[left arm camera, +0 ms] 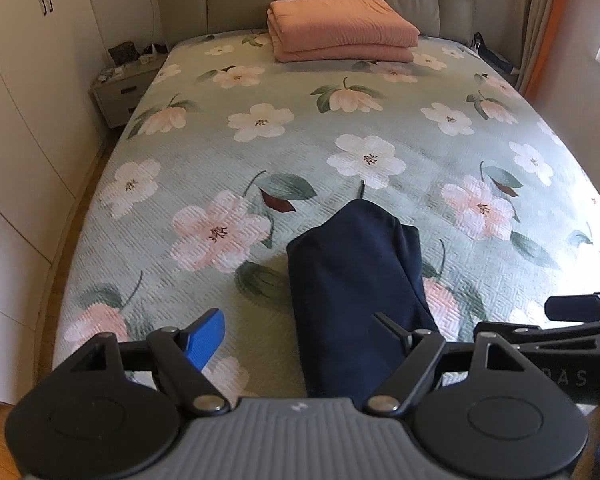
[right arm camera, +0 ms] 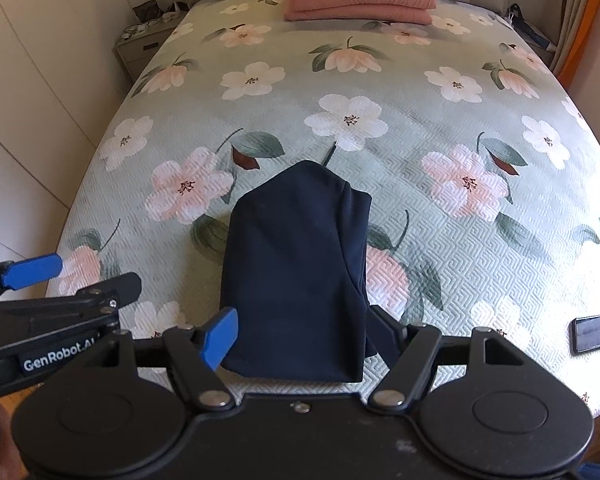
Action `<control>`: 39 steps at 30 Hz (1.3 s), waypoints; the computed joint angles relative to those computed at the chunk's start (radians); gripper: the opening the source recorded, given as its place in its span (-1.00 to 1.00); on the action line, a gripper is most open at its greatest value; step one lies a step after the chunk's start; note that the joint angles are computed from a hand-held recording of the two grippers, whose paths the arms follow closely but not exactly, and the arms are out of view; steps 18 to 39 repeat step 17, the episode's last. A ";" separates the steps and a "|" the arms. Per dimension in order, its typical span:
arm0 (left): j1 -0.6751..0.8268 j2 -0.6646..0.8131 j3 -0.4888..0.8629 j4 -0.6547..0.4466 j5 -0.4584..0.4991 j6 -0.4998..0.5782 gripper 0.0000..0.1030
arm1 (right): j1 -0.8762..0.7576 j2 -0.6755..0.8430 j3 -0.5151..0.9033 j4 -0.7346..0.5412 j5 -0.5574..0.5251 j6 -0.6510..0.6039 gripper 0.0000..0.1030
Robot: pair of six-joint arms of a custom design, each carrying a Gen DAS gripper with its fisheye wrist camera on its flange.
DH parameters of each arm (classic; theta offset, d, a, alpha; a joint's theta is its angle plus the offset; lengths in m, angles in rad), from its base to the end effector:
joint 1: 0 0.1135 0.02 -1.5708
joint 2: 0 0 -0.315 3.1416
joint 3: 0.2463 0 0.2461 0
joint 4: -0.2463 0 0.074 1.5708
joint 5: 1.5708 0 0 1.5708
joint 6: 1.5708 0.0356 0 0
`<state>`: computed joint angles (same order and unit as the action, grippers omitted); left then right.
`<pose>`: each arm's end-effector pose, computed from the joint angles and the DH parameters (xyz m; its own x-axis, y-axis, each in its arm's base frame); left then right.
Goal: Fold large clothes
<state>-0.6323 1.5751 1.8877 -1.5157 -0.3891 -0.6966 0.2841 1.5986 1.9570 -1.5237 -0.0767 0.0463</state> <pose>0.2245 -0.1478 0.4592 -0.8577 -0.1076 -0.5029 -0.1479 0.9882 0.0409 0.2626 0.0795 0.4677 -0.8954 -0.2134 -0.3908 -0.2673 0.9595 0.0886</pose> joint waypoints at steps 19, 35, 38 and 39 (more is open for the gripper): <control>-0.041 -0.010 -0.029 0.061 -0.110 0.038 0.62 | -0.007 -0.009 -0.035 0.015 0.008 -0.009 0.64; -0.041 -0.010 -0.029 0.061 -0.110 0.038 0.62 | -0.007 -0.009 -0.035 0.015 0.008 -0.009 0.64; -0.041 -0.010 -0.029 0.061 -0.110 0.038 0.62 | -0.007 -0.009 -0.035 0.015 0.008 -0.009 0.64; -0.041 -0.010 -0.029 0.061 -0.110 0.038 0.62 | -0.007 -0.009 -0.035 0.015 0.008 -0.009 0.64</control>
